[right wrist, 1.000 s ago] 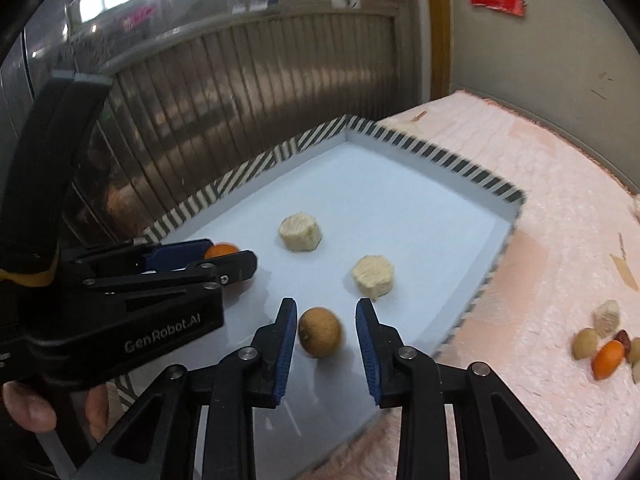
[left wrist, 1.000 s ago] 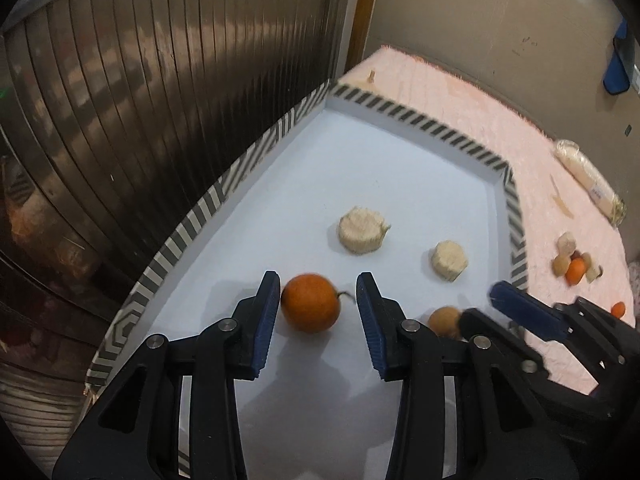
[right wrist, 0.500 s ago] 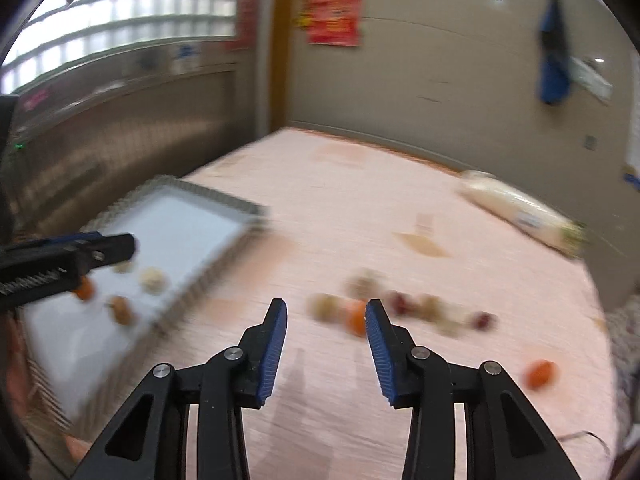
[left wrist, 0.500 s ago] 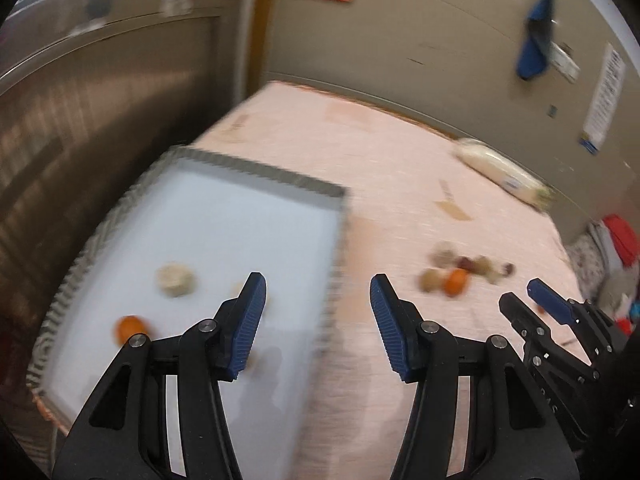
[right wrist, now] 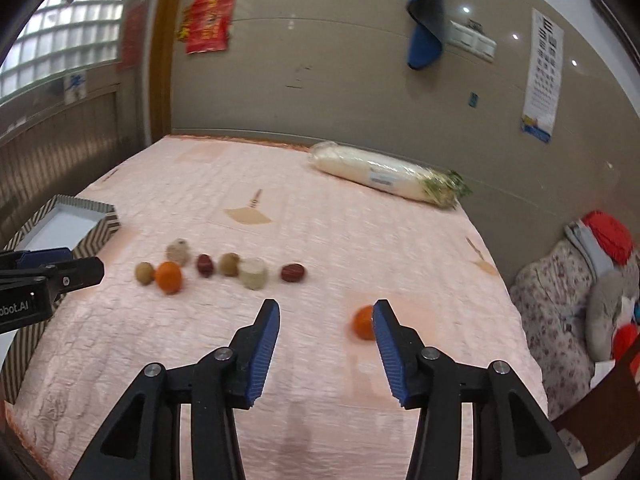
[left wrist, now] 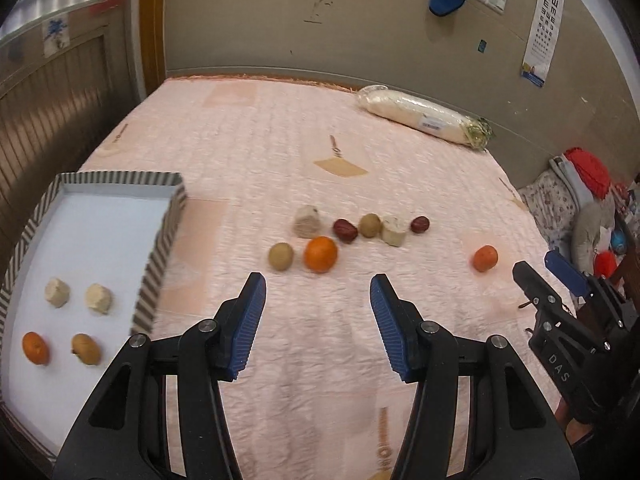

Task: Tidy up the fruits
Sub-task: 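Move both open tools back toward the remaining fruits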

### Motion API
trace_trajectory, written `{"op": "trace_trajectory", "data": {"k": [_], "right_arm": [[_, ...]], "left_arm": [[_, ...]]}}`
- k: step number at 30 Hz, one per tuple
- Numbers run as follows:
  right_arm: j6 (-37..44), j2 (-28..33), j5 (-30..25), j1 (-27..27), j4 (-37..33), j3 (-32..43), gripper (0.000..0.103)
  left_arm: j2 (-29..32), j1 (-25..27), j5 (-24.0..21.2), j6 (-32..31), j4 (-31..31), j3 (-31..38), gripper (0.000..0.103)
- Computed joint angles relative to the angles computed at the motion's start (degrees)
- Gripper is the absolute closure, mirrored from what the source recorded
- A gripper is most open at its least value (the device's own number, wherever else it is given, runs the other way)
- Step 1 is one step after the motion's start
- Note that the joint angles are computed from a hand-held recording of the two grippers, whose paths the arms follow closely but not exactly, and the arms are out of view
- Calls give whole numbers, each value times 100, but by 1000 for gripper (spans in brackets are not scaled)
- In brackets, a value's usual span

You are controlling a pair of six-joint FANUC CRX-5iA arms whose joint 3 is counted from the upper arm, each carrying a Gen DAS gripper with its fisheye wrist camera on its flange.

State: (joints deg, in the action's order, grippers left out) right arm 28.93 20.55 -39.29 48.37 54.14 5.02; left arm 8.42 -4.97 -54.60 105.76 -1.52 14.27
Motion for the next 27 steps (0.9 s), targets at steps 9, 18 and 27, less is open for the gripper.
{"op": "trace_trajectory", "data": {"k": [9, 18, 27], "right_arm": [[14, 49, -39, -237, -257, 29, 56], [44, 157, -167, -271, -333, 149, 56], [154, 221, -219, -285, -511, 255, 56]], "left_arm": [[287, -110, -188, 0, -25, 223, 49], [270, -17, -132, -29, 65, 145, 48], [271, -6, -157, -42, 60, 132, 48]]}}
